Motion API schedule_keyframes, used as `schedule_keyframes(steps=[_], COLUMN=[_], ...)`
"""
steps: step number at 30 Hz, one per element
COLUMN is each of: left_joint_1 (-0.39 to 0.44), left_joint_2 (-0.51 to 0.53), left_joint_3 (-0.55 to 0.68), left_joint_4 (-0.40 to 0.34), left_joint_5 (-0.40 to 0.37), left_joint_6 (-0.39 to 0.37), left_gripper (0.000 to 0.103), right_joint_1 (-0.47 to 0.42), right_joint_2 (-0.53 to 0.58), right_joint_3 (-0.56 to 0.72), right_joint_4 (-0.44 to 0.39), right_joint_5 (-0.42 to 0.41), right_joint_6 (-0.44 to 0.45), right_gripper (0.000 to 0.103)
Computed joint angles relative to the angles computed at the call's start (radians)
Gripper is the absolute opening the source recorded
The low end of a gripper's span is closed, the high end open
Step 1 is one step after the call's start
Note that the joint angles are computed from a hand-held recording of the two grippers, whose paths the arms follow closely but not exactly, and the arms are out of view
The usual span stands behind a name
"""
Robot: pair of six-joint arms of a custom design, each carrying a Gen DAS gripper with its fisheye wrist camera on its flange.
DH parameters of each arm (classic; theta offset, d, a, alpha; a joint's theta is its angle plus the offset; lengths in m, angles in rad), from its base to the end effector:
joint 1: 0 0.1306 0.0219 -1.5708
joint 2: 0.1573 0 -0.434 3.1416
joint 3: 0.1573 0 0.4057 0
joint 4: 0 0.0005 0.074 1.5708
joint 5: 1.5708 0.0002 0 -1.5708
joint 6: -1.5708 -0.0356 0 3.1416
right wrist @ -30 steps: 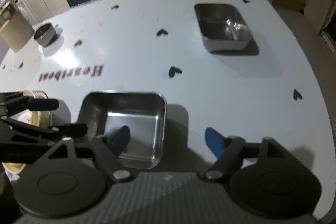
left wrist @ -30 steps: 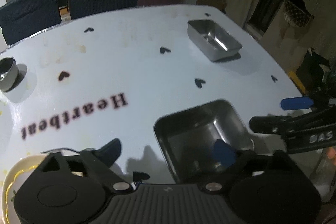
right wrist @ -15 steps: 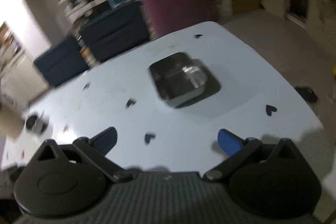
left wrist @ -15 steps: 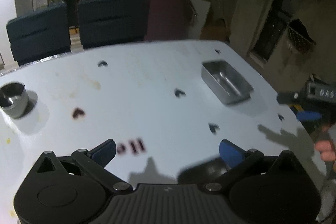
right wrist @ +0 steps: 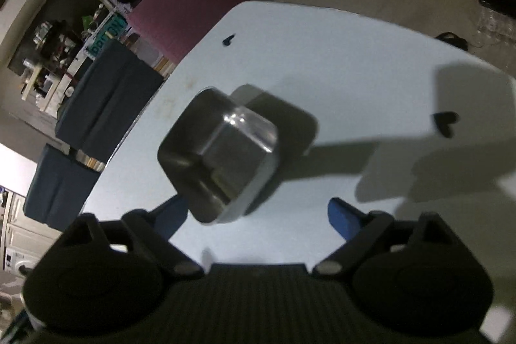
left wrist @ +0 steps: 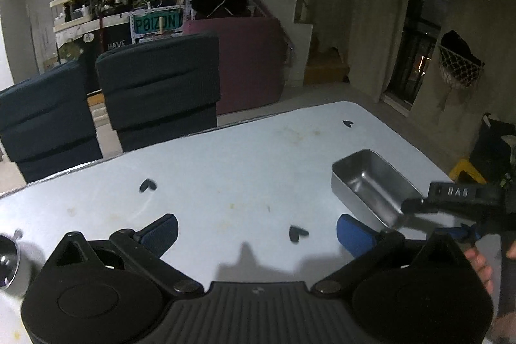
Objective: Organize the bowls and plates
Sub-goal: 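Grip the square steel tray rim again with both grippers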
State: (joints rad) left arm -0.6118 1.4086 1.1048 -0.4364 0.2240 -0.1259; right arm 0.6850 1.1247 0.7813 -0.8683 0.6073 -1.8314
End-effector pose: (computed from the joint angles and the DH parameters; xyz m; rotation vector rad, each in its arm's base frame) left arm 0.3939 -0.2866 0.3698 0.9515 2.1398 -0.5035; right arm 0.2582 0.1841 0.3133 1.4475 1.9852 0.1873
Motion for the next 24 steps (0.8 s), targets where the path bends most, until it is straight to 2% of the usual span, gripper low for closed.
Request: schedule_keyframes(steps=[4, 9, 10, 15, 18, 20, 22, 24], left_joint_1=[-0.017, -0.037, -0.038, -0.041, -0.047, -0.057, -0.069, -0.082], left_joint_2=[0.056, 0.099, 0.104, 0.127, 0.137, 0.144, 0.153, 0.163], left_joint_3=[0.021, 0.024, 0.022, 0.018, 0.025, 0.029, 0.038, 0.044], left_joint_4=[0.03, 0.056, 0.062, 0.1, 0.098, 0.105, 0.098, 0.088], left_joint_5=[0.005, 0.006, 0.008, 0.043, 0.087, 0.097, 0.098, 0.091], left_joint_6=[0.004, 0.004, 0.003, 0.048, 0.082, 0.093, 0.09, 0.096], left_gripper=[0.103, 0.103, 0.103, 0.103, 0.102, 0.098, 0.08, 0.074], right_joint_1=[-0.033, -0.04, -0.035, -0.019, -0.005, 0.002, 0.01, 0.014], right_joint_2=[0.053, 0.079, 0.086, 0.082, 0.072, 0.068, 0.07, 0.069], right_joint_3=[0.022, 0.032, 0.038, 0.056, 0.051, 0.047, 0.048, 0.042], right_joint_4=[-0.009, 0.004, -0.001, -0.072, -0.086, -0.081, -0.09, -0.085], right_joint_5=[-0.008, -0.036, -0.03, -0.001, 0.016, 0.028, 0.04, 0.054], right_joint_6=[0.071, 0.137, 0.149, 0.239, 0.272, 0.308, 0.342, 0.39], right_gripper=[0.081, 0.062, 0.06, 0.036, 0.026, 0.019, 0.018, 0.016])
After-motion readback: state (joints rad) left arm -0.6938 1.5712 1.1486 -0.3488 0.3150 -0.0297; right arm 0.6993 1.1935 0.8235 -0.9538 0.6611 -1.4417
